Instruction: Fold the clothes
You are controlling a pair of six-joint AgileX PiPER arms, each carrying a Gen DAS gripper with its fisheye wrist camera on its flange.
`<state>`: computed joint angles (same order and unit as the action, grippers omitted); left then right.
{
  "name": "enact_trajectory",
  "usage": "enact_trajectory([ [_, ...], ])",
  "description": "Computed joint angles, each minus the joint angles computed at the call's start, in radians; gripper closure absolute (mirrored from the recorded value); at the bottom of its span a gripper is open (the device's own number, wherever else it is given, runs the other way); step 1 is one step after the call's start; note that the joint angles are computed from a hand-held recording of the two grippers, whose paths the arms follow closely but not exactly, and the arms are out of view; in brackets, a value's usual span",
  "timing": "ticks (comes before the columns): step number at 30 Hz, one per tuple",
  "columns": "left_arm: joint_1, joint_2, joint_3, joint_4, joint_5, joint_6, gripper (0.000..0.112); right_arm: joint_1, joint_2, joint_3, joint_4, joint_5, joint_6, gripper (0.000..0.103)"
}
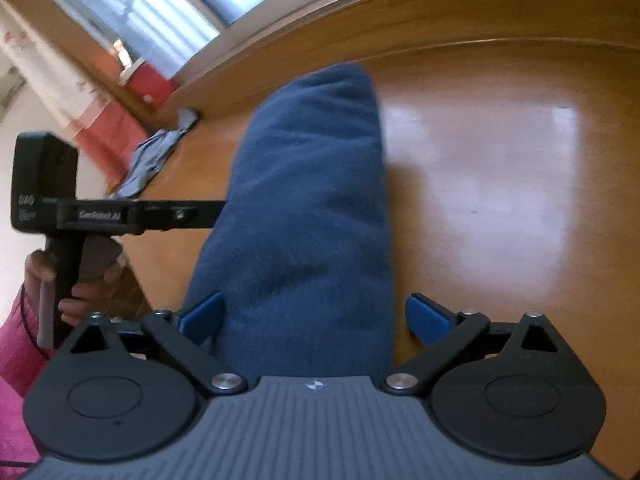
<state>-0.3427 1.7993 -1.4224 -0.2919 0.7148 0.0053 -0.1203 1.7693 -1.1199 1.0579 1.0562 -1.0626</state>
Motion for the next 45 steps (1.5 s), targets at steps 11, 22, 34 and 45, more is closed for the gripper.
enact_trajectory([
  [11,0.094,0.083,-0.198,-0.221,0.203,0.14,0.019,-0.017,-0.055,0.023,0.008,0.044,0.129,0.003],
  [22,0.037,0.247,-0.344,-0.246,0.235,0.212,0.023,0.035,-0.131,0.162,0.09,-0.111,0.049,0.001],
  [34,0.009,0.159,-0.247,-0.386,0.111,0.433,0.049,0.033,-0.268,0.414,0.537,-0.26,-0.401,0.044],
  [45,-0.221,0.369,-1.008,-0.426,0.336,0.314,0.048,-0.452,-0.649,0.457,0.587,-0.031,-0.326,0.045],
])
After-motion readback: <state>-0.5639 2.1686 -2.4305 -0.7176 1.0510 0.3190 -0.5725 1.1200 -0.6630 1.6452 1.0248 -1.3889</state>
